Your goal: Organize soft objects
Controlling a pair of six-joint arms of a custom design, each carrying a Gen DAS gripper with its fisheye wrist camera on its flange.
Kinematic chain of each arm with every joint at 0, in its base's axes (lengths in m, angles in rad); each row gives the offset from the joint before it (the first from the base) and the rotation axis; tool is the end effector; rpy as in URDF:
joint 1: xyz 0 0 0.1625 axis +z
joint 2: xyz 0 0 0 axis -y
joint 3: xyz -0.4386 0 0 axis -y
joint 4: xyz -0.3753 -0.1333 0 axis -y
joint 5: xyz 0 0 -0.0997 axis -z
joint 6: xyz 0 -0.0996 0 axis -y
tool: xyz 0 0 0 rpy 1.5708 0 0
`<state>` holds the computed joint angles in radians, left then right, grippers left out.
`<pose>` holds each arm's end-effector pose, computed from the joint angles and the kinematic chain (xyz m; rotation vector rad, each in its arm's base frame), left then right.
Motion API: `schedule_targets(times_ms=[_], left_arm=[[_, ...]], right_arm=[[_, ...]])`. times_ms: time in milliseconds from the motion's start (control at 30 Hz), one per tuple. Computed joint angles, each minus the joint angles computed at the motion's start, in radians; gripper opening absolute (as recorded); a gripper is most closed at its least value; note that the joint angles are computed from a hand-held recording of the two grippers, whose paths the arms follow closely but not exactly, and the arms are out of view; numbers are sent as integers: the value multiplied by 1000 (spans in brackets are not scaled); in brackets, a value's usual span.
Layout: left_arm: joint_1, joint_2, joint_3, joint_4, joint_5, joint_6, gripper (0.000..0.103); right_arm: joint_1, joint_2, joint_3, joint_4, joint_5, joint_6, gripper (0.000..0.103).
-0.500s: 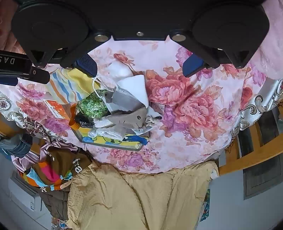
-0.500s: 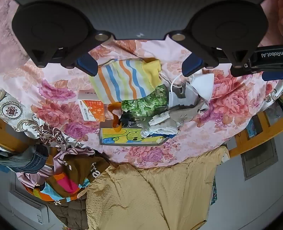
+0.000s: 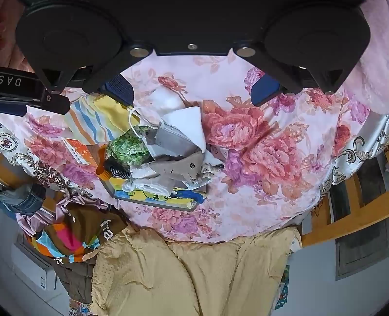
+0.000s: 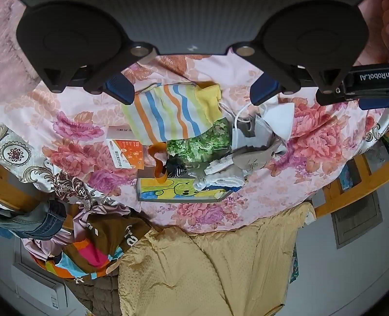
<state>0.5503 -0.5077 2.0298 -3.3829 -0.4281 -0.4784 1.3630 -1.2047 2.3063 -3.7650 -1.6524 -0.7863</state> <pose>-0.3167 -0.4570 -0.0102 0.3900 2.1746 -1.1985 0.0274 -0.4766 0.2801 0.5990 -2.2123 1.1800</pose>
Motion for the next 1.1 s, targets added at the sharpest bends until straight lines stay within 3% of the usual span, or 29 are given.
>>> schedule_targets(times_ms=[1100], left_arm=[[4,-13,-12,42,-11,-15,102]], right_arm=[[4,-3,-1,11,-8,5,103]])
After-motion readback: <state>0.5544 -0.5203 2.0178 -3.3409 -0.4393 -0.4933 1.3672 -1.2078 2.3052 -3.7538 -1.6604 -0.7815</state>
